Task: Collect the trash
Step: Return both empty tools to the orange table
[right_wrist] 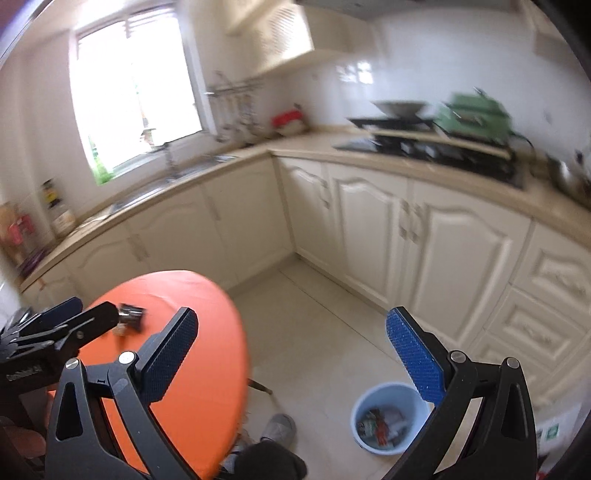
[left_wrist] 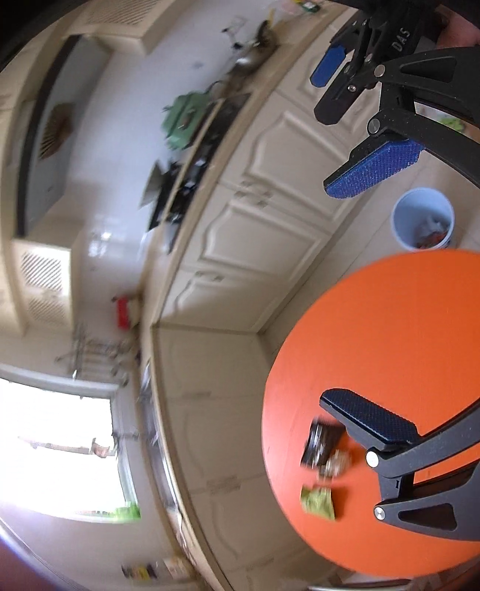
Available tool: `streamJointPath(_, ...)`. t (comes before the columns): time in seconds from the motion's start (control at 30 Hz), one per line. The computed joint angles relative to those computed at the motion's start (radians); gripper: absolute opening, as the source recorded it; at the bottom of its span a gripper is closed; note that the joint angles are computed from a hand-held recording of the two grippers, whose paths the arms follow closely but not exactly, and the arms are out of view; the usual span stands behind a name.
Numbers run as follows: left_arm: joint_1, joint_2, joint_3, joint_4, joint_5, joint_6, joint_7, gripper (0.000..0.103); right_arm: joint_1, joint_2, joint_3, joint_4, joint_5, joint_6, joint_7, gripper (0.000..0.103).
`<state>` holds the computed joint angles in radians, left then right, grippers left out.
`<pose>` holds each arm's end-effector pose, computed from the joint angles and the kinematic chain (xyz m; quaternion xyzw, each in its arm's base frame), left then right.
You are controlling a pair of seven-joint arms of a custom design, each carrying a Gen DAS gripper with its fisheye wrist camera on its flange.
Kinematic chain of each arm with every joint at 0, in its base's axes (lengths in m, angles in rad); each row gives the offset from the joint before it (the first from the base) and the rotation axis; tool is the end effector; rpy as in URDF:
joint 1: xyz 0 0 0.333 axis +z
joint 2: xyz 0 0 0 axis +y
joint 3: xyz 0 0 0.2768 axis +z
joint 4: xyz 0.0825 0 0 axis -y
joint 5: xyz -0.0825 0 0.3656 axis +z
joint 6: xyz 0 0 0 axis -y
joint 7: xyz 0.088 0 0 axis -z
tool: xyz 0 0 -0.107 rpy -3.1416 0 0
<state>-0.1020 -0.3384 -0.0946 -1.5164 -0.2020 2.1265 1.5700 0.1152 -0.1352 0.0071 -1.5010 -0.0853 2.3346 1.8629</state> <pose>0.4181 -0.1065 0.8465 -0.5655 0.6832 -0.4052 0.2218 0.5198 0.0629 0.7856 -0.5790 0.6682 -0.2889 0.3670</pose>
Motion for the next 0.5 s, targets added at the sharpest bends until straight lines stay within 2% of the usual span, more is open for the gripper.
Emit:
streamJointPath(0.23, 0.051, -0.245, 0.069, -0.158, 0.019, 0.0, -0.02, 0.101, 0.07, 0.073, 0.045, 0.131, 0.015, 0.022, -0.057, 0.103)
streamJointPath(0.5, 0.113, -0.491, 0.128, -0.282, 0.088, -0.064, -0.046, 0.101, 0.148, 0.154, 0.072, 0.249, 0.035, 0.023, -0.109, 0.103)
